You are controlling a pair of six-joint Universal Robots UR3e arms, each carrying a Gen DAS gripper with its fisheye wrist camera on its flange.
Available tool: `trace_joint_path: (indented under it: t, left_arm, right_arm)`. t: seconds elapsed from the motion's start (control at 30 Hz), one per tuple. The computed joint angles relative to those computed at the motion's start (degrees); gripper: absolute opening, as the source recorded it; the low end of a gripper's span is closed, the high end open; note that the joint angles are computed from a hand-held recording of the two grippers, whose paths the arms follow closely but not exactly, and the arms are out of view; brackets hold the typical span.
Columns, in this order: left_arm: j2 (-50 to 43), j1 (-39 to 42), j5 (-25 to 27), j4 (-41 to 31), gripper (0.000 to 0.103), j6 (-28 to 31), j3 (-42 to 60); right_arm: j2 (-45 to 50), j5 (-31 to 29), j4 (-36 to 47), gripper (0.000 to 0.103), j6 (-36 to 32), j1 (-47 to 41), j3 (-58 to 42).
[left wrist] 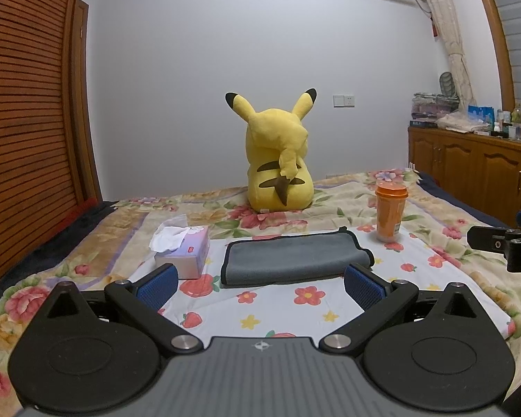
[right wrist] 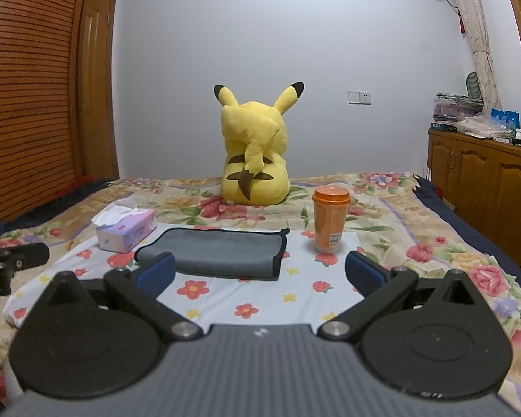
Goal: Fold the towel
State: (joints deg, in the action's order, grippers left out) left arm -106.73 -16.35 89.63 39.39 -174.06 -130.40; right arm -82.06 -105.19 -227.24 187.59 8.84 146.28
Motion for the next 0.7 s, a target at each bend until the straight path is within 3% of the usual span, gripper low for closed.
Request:
trace_joint_path:
  t: [0.7]
  left_arm:
    - [-0.2,-0.1,0.1,0.2,0.103,-0.1,-0.1]
  right_arm:
    - [0.2,0.0,-0.4,0.103,-0.1,0.0,0.2]
